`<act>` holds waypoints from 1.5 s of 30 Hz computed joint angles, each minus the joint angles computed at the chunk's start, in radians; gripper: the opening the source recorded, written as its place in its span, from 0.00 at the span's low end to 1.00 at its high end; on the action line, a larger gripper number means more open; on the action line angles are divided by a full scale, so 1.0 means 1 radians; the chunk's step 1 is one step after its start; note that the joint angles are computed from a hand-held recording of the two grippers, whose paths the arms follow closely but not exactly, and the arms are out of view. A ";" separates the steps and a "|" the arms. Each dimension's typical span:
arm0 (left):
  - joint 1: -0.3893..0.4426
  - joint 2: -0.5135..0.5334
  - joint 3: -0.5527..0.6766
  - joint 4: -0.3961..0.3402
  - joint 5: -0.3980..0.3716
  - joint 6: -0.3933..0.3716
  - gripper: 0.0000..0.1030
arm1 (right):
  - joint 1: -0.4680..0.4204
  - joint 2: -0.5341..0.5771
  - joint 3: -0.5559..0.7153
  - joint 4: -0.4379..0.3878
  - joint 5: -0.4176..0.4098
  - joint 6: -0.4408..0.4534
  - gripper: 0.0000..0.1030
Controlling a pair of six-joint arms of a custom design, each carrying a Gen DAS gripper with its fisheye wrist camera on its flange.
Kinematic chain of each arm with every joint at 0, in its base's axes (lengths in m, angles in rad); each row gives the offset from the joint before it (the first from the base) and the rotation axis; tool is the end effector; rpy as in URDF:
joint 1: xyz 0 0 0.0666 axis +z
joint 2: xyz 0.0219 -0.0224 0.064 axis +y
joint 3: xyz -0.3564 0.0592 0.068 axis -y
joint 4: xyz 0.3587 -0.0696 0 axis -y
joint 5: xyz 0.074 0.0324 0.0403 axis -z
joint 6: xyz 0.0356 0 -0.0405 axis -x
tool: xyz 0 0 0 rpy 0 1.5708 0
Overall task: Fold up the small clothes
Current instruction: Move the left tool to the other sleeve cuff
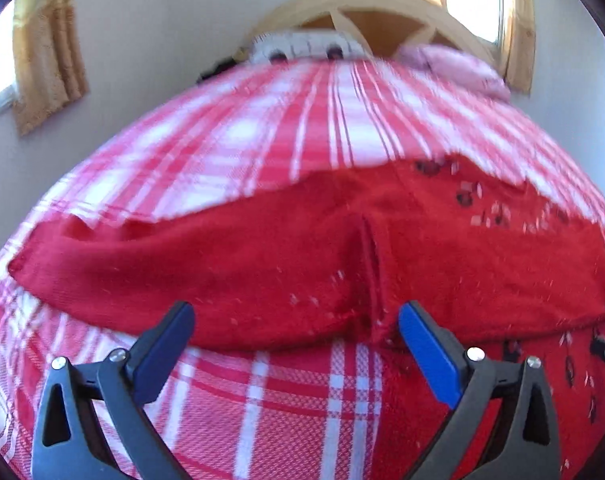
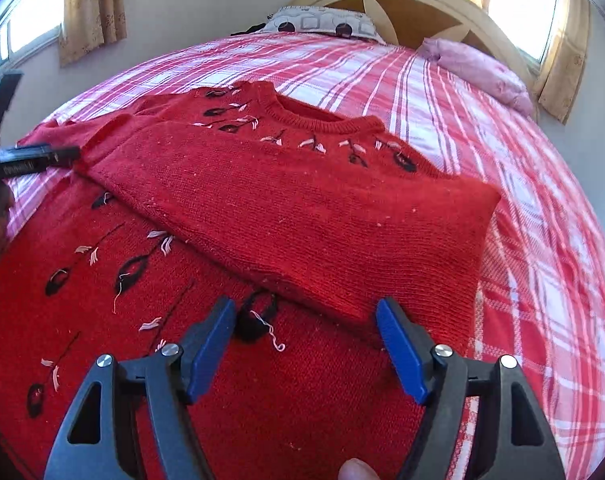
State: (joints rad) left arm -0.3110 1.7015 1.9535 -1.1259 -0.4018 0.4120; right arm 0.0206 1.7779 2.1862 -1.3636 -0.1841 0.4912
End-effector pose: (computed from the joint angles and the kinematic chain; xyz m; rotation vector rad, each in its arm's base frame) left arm 0.5292 -0.1559 0.4825 -0.2926 2.3408 0.1459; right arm 0.5535 0.0175 0.5187 -0.7043 2.4019 0.0392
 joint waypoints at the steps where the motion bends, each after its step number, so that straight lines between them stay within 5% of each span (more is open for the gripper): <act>1: -0.003 0.002 0.001 -0.006 -0.015 -0.015 1.00 | 0.003 -0.017 -0.022 0.021 0.005 0.006 0.71; 4: 0.010 0.043 0.047 -0.079 0.023 -0.029 1.00 | 0.011 -0.025 -0.036 0.024 0.020 0.021 0.71; 14: 0.057 -0.125 -0.136 -0.026 -0.004 -0.009 1.00 | 0.002 -0.037 -0.071 0.047 0.003 0.017 0.73; 27: 0.323 -0.260 -0.298 -0.031 -0.040 0.157 1.00 | 0.005 -0.053 -0.103 0.075 0.010 0.021 0.75; 34: 0.428 -0.241 -0.275 -0.016 0.046 0.234 0.94 | 0.001 -0.052 -0.107 0.078 -0.001 0.014 0.76; 42: 0.487 -0.152 -0.186 -0.042 0.140 0.319 0.75 | 0.000 -0.053 -0.111 0.084 -0.007 0.012 0.77; 45: 0.483 -0.136 -0.178 -0.034 0.122 0.334 0.75 | -0.002 -0.053 -0.112 0.086 -0.011 0.010 0.77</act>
State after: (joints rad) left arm 0.1724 1.5650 1.7754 -1.1604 -0.2794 0.7460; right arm 0.0187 1.7249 2.0744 -1.2775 -0.1953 0.5014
